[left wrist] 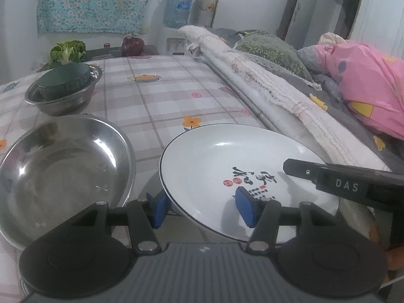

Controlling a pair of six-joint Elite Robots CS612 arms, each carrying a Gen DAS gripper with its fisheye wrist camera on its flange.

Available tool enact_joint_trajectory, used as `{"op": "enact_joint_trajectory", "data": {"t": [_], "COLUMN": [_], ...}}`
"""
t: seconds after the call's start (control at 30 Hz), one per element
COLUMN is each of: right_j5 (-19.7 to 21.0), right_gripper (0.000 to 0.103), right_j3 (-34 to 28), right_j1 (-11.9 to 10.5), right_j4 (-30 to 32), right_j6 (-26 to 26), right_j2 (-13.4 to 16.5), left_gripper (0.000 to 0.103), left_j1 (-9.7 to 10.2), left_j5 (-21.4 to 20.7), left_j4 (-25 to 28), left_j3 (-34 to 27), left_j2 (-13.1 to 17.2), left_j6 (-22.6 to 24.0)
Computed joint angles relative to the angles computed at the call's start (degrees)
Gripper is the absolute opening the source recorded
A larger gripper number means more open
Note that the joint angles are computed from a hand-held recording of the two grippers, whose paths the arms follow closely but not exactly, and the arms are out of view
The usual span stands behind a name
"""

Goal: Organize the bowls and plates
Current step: 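Lift the white plate with both grippers and carry it over the steel plates, then lower the white plate onto the stacked steel plates and open both grippers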

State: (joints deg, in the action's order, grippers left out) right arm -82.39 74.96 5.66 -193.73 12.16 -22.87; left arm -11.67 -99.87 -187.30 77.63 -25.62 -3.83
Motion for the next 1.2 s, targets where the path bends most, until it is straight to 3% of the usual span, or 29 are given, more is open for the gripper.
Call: {"op": "enact_joint_trajectory", "data": {"t": [0.4, 0.63, 0.87, 1.03, 1.2], "right_j5": [0.62, 2.72, 7.09, 10.54, 12.17], "right_gripper": [0.028, 0.028, 0.028, 0.028, 0.028], "right_j3": [-0.37, -3.4, -9.94, -14.81, -18.25], "right_j1": [0.24, 1.09, 2.76, 4.26, 5.41], "right_j4": [-1.07, -0.53, 3.88, 9.37, 14.83], "right_j6": [0.43, -0.59, -1.34, -2.34, -3.29], "right_j2": [-0.91, -0.34, 2.18, 4.37, 6.01], "left_gripper": [0.057, 0.057, 0.057, 0.057, 0.055], "left_j1": [0.65, 2.01, 4.12, 5.86, 7.32], "left_j5": [-0.42, 0.74, 3.9, 6.28, 5.75], "left_j4": [-3.8, -5.72, -4.58, -0.87, 2.48], "left_j3": [0.96, 0.93, 0.95, 0.54, -0.15], "left_j2": [-1.07, -1.41, -1.73, -1.78, -1.55], "left_j6": [-2.32, -5.38, -7.6, -9.49, -10.37]}}
